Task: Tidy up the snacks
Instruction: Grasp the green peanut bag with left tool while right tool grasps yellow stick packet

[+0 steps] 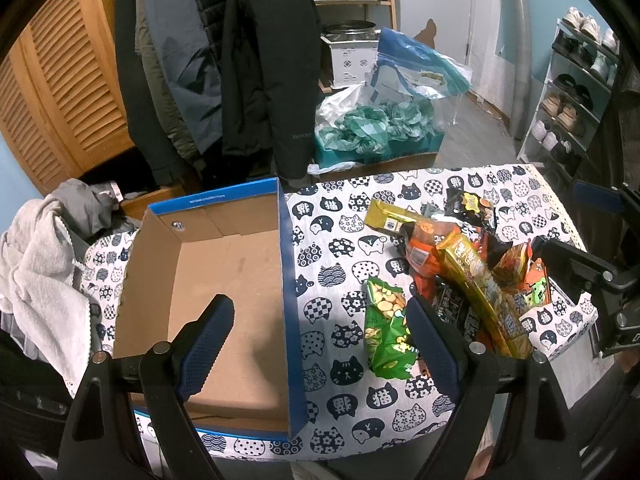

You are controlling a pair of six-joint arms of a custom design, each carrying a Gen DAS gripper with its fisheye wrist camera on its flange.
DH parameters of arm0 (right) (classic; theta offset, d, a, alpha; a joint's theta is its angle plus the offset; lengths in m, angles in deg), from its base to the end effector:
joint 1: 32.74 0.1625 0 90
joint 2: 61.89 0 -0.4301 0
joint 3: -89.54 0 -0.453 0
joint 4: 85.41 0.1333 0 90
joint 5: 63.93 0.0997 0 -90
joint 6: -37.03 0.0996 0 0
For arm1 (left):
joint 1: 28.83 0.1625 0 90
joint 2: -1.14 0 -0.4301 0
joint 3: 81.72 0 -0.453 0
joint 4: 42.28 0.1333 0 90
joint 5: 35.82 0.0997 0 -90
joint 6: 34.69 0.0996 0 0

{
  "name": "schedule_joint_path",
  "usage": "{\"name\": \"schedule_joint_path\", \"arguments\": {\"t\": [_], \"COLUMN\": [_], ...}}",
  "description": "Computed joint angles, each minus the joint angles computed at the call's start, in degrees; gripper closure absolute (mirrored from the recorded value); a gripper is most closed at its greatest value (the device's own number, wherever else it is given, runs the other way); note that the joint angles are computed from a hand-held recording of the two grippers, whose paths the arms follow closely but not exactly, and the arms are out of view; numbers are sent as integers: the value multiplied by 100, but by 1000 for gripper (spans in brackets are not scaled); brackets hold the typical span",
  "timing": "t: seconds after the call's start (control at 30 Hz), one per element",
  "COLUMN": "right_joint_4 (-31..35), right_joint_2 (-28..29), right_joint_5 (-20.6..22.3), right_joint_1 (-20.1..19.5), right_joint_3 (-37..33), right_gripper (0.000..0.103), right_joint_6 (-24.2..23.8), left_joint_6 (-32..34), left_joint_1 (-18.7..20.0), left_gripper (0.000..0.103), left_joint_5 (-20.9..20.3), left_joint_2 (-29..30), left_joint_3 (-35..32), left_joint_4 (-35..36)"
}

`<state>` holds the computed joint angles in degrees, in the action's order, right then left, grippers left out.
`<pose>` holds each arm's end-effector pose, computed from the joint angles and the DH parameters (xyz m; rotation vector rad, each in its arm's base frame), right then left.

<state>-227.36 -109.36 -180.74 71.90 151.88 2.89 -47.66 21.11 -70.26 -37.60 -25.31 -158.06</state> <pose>0.3033 -0.8114 0.3524 0.8458 -2.3468 0.7216 -0.3974 -0.8074 0.2525 0.4443 2.2022 -0.6704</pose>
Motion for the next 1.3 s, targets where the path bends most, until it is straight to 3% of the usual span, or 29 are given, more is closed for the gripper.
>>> {"name": "schedule_joint_path", "arguments": {"t": [0.43,0.63,0.87,1.1,1.3], "right_joint_4": [52,378,742,1610,2166], "right_joint_2": [-78,5,137,291,383], "right_joint_5": [-24,-221,-511,-656,-550], "right_joint_1": [-74,-100,-204,-442,-614], "right_joint_3": [134,-14,-162,-414,-514], "right_gripper": [3,3,3,14,23], "right_joint_6": [90,208,378,940,1254], "left_joint_6": [-121,-355,-830,-997,-1048], "left_joint_1": [24,134,335,452,502], "left_gripper": [14,14,14,14,14], "left_joint_5": [-35,-165,-634,-969,-927], "left_joint_2": [26,177,479,759,1032], "left_joint_3": [71,-200,-671,-1004,-1318], "left_joint_4": [145,671,1559,1926,2250]}}
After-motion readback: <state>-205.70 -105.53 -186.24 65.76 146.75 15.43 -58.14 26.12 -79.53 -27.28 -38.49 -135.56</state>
